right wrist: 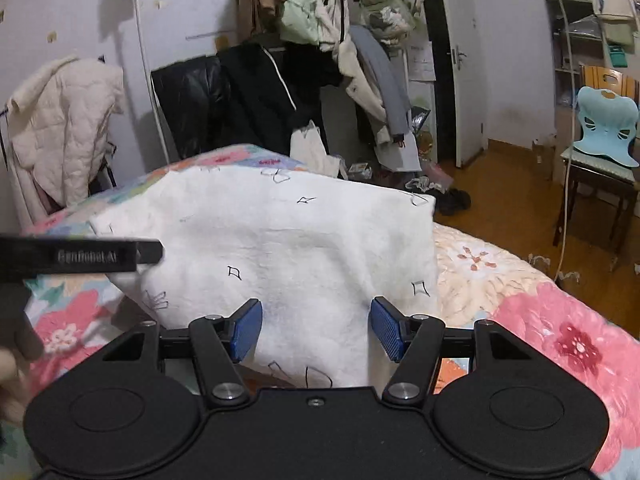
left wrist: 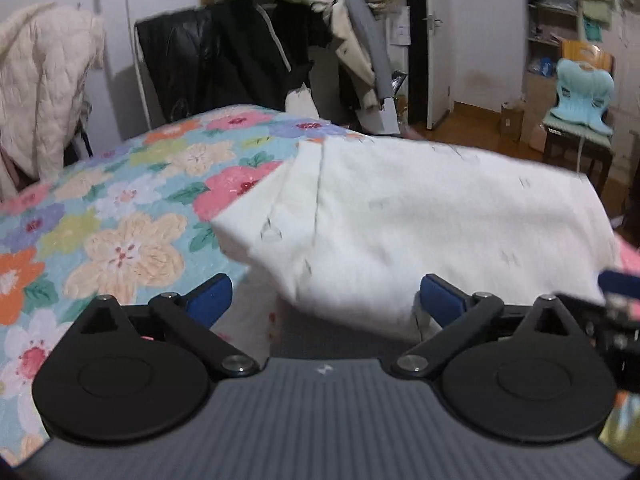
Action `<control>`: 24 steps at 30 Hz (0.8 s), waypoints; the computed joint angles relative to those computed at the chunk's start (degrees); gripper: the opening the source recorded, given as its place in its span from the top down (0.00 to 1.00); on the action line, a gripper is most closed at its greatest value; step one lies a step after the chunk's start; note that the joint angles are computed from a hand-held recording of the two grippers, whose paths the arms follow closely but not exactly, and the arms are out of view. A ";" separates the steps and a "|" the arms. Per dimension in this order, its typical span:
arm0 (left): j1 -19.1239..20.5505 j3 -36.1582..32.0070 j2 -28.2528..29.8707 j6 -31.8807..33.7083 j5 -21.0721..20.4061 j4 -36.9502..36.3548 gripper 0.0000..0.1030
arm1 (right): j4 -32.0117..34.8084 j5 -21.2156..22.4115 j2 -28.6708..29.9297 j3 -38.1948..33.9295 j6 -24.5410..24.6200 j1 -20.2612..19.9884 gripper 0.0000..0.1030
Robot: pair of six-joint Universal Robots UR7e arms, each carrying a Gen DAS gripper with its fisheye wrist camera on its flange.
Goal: Fold clothes
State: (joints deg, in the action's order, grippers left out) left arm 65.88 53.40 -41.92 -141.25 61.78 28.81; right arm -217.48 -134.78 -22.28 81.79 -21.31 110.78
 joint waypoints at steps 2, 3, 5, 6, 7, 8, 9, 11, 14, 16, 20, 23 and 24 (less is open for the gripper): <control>-0.27 10.32 -5.11 7.05 -0.03 -11.20 0.00 | 0.71 0.23 -0.42 1.02 1.39 0.41 0.25; -0.60 14.76 -7.22 10.63 -0.44 -16.72 0.00 | 1.53 0.09 -0.65 1.53 2.15 0.78 0.25; -1.21 22.17 -10.78 17.46 -0.69 -26.07 0.00 | 1.28 0.35 -1.00 2.33 2.04 1.40 0.24; -1.51 23.75 -11.58 19.65 -0.47 -27.48 0.00 | 0.71 0.43 -0.83 2.26 1.49 1.60 0.23; -1.92 24.36 -12.10 20.45 -0.42 -27.11 0.00 | 0.29 0.34 -0.70 2.27 1.07 1.90 0.20; -1.99 23.21 -12.01 18.85 0.08 -24.33 0.00 | 0.23 -0.10 -0.71 2.55 0.93 2.42 0.19; -2.16 21.89 -11.85 16.68 0.51 -21.21 0.00 | 0.41 -0.52 -0.82 2.94 0.85 2.92 0.19; -2.36 17.46 -10.61 10.69 1.36 -12.42 0.00 | 1.20 -1.72 -1.14 3.60 0.49 3.80 0.18; -3.18 11.05 -7.62 3.97 -2.01 -2.29 0.00 | 2.96 -2.75 -1.79 4.93 1.69 4.72 0.17; -3.84 10.95 -7.37 2.16 -4.91 -1.95 0.00 | 2.42 -1.59 -2.58 6.57 2.43 4.96 0.17; -4.76 17.80 -10.70 3.49 -6.41 -8.98 0.00 | 2.41 -1.12 -3.20 7.90 0.71 5.28 0.15; -4.41 18.18 -11.09 2.49 -5.18 -8.40 0.00 | 2.19 -2.78 -2.69 7.22 -0.46 5.31 0.14; -4.22 16.96 -10.72 0.25 -4.57 -5.91 0.00 | 2.07 -3.11 -2.64 7.16 -0.61 5.26 0.14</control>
State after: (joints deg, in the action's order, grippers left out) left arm 61.66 70.36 -52.65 -141.00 57.21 22.90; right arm -215.41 -137.89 -24.92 88.95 -21.92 116.04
